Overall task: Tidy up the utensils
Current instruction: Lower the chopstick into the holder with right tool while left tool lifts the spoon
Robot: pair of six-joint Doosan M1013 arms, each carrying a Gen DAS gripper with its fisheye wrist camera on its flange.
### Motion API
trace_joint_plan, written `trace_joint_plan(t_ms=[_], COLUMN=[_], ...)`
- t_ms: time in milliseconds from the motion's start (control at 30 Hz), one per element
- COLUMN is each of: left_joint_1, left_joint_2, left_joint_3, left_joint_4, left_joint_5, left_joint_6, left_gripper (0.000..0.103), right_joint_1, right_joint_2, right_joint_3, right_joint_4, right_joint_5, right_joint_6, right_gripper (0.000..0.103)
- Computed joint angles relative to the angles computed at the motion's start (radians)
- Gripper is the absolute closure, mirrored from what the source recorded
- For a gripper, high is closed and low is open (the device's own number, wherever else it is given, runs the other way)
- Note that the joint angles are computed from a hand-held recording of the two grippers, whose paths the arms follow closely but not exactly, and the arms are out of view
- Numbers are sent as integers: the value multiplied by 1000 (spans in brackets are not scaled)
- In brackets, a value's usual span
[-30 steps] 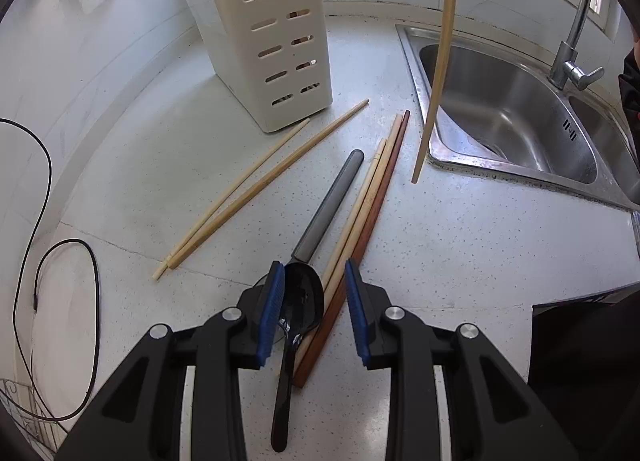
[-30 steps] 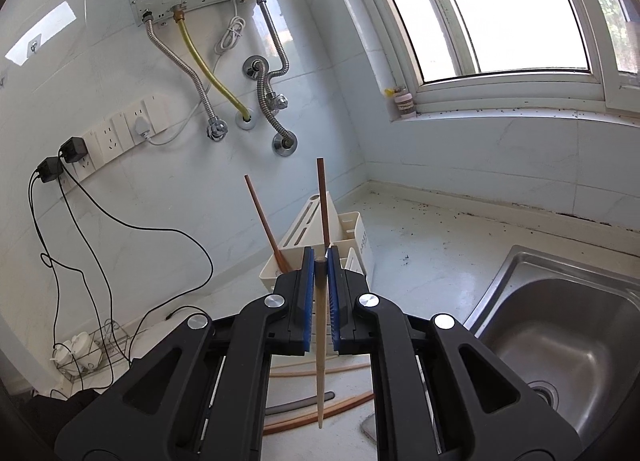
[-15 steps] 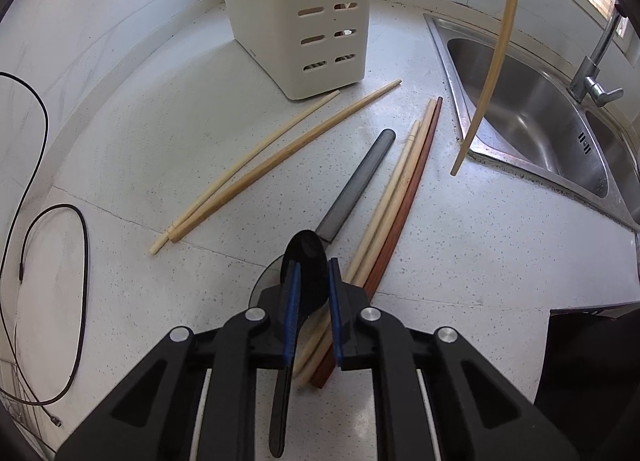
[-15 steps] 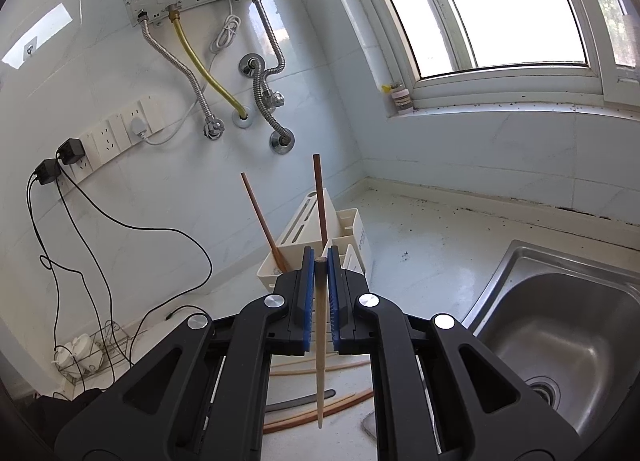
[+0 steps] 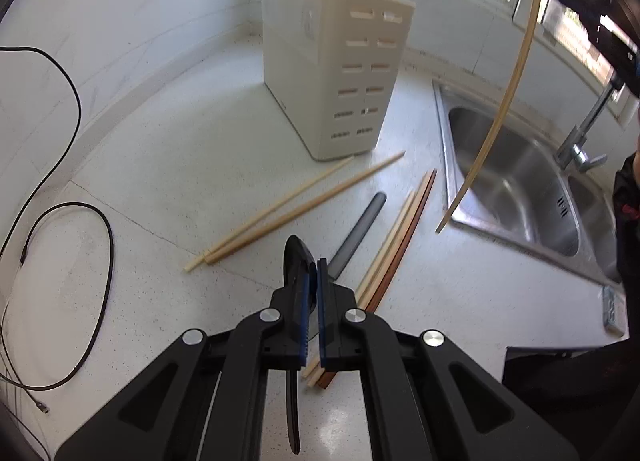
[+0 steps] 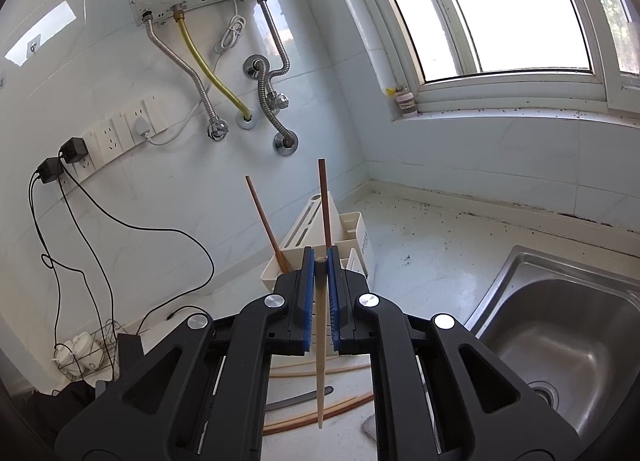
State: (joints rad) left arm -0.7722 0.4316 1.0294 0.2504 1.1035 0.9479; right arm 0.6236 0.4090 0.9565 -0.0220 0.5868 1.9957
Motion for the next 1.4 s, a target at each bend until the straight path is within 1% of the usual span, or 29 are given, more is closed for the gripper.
trace_joint_plan(t_ms=[133, 233, 300, 433, 533, 600, 633, 700, 733, 800, 867, 933, 1000, 1067, 1133, 1200, 1267, 1400], left_joint_1=[5, 1, -3, -5, 3, 10, 14, 15, 15, 19, 22, 23, 22, 19, 17, 12, 6, -1], left_joint_2=[-53, -58, -48, -15, 12, 28, 32, 43, 49, 64, 84, 105, 119, 133, 147, 152, 161, 176], left_joint_3=[45, 34, 11, -54, -95, -113, -112, -112, -115, -127, -152, -180, -191, -198, -205, -196, -195, -197], left_joint_4=[48, 118, 175, 260, 296, 340, 369, 511, 589, 694, 754, 777, 827, 901, 930, 970, 1000, 1021], left_joint_5=[-190, -289, -335, -397, -445, -485, -521, -581, -598, -635, -633, -618, -613, -595, -577, -560, -541, -516], left_joint_6=[-109, -161, -190, -229, -251, -301, -337, -465, -528, -621, -667, -669, -708, -766, -790, -815, -822, -810], left_gripper=[100, 100, 100, 100, 100, 100, 100, 100, 100, 100, 100, 100, 100, 100, 100, 100, 100, 100], right_joint_1=[3, 3, 2, 0, -2, -2, -4, -4, -4, -2, -4, -11, -21, -24, -27, -31, -34, -46], right_joint_2=[12, 25, 37, 68, 89, 102, 110, 127, 133, 147, 166, 186, 212, 233, 258, 270, 270, 270], right_joint_3=[-36, -75, -110, -194, -252, -287, -307, -346, -360, -387, -421, -454, -498, -529, -568, -580, -564, -540], right_joint_4=[2, -9, -15, -14, -9, -15, -3, -3, -16, -58, -80, -62, -17, -12, 5, 20, 30, 99], right_joint_5=[2, -5, -6, -2, -3, -10, -7, -1, -2, -8, -10, -5, 13, 25, 60, 89, 102, 121], right_joint_6=[-49, -77, -94, -141, -179, -186, -196, -208, -207, -188, -176, -179, -202, -210, -226, -234, -228, -247], right_gripper=[97, 97, 97, 97, 97, 97, 97, 97, 97, 97, 97, 97, 97, 97, 97, 97, 97, 97])
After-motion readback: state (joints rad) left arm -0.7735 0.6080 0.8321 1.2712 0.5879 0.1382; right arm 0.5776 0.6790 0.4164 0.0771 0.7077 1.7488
